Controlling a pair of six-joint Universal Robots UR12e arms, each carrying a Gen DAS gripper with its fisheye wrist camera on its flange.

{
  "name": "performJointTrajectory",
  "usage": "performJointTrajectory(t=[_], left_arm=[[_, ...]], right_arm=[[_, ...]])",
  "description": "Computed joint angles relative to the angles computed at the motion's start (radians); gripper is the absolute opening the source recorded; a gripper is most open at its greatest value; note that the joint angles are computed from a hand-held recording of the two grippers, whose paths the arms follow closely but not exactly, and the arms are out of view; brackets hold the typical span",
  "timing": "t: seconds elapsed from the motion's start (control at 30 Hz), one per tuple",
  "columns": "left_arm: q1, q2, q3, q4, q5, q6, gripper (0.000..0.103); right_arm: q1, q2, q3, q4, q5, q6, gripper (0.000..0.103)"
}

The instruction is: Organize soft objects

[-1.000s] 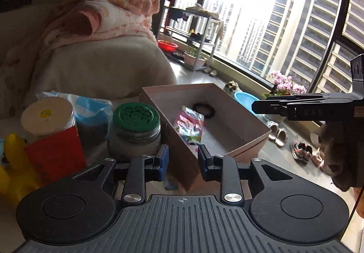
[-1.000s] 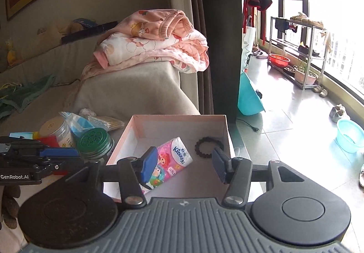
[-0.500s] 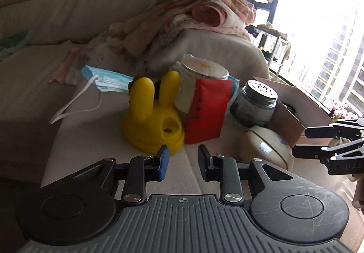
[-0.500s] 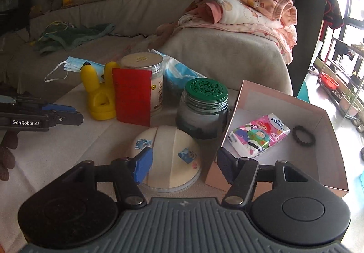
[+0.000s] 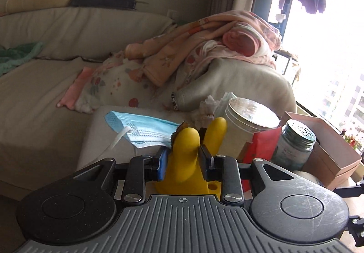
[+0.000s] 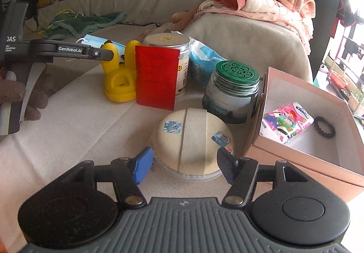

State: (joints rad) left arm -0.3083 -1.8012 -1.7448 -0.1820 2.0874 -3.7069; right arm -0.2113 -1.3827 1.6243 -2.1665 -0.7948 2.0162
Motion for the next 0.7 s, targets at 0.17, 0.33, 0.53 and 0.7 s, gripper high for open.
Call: performJointTrajectory(t=[0.17, 0.33, 0.53, 0.7], left_arm=[[0.004, -0.026, 0.011, 0.025, 0.0, 0.025, 0.032], [0.005, -0.021, 0.013, -0.01, -0.005, 0.031, 0.031], [-0.003, -0.017, 0.024, -0.054, -0.003, 0.03, 0.03], [0.011, -0.031, 0.007, 0.037, -0.032, 0.055, 0.03]], right_arm=[[-0.011, -0.007, 0.012, -0.002, 0.009, -0.01, 0.063], [-0.02, -0.004, 0.013, 0.01, 0.009, 0.029, 0.063], [-0.028, 0.003, 0.009, 0.04, 0.009, 0.083, 0.063], [-0.04, 0.002, 0.011, 0.057, 0.028, 0.116, 0.063]])
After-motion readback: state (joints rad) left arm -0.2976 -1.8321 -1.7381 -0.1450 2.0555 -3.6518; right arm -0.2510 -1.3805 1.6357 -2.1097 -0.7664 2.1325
